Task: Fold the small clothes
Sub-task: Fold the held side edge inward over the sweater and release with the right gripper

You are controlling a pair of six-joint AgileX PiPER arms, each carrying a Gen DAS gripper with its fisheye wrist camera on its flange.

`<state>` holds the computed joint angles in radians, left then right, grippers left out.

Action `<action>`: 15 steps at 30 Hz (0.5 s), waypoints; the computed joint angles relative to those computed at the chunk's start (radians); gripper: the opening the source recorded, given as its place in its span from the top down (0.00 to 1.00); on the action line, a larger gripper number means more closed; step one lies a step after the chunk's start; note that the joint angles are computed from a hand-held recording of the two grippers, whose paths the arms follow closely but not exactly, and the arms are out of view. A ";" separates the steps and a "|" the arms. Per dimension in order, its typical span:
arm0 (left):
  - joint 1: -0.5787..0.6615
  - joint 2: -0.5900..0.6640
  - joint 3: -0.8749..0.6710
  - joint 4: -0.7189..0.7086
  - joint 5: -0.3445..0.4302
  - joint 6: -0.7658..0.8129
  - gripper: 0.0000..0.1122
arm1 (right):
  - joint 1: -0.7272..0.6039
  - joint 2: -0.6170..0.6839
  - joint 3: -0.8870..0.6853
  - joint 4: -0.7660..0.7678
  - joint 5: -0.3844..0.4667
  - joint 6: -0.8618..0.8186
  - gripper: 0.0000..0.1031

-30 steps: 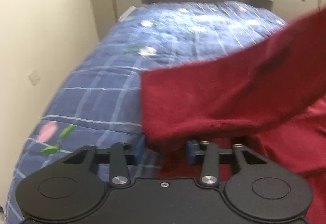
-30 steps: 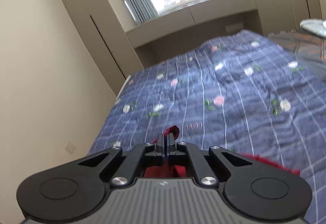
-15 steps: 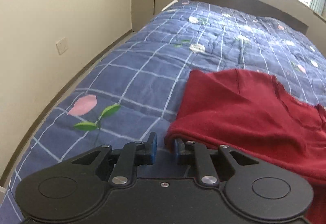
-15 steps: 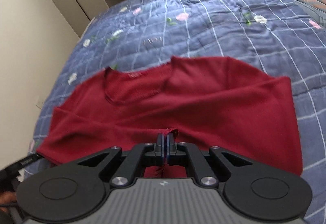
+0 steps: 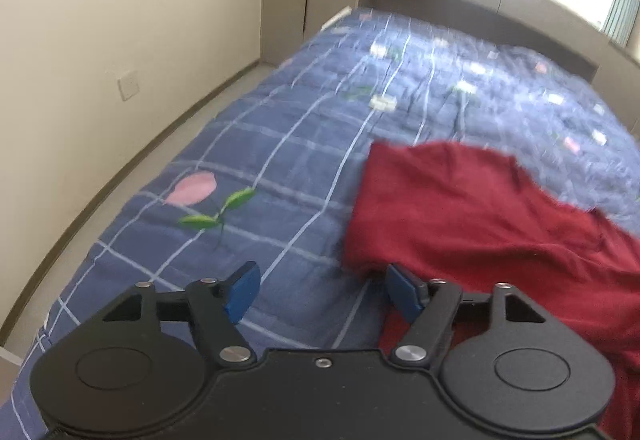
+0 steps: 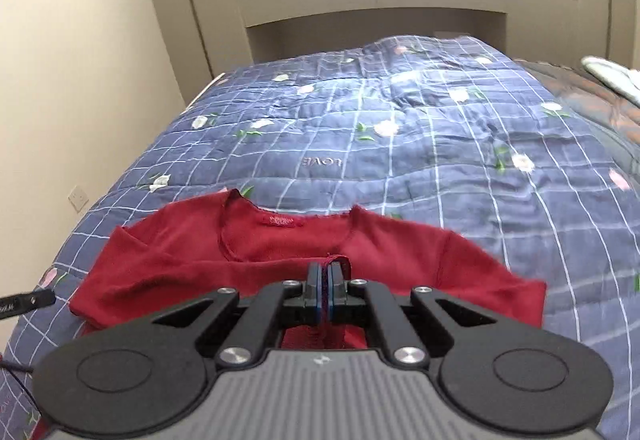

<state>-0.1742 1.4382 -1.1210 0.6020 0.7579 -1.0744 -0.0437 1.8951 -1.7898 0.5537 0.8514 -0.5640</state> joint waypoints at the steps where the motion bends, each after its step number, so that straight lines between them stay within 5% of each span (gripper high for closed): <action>1: -0.009 -0.010 0.007 0.024 -0.011 -0.024 0.28 | 0.003 0.025 -0.033 -0.021 0.023 0.019 0.97; 4: -0.031 0.034 -0.033 0.065 -0.019 -0.058 0.25 | 0.023 0.099 -0.105 -0.142 0.083 0.126 0.91; 6: -0.034 0.111 -0.105 0.048 0.015 -0.023 0.25 | 0.031 0.108 -0.090 -0.211 0.078 0.192 0.73; 11: -0.026 0.302 -0.295 -0.052 0.186 0.138 0.26 | 0.000 0.037 0.055 -0.115 0.015 0.070 0.32; 15: -0.014 0.287 -0.257 -0.055 0.166 0.123 0.20 | 0.048 0.026 0.131 -0.322 -0.053 0.106 0.29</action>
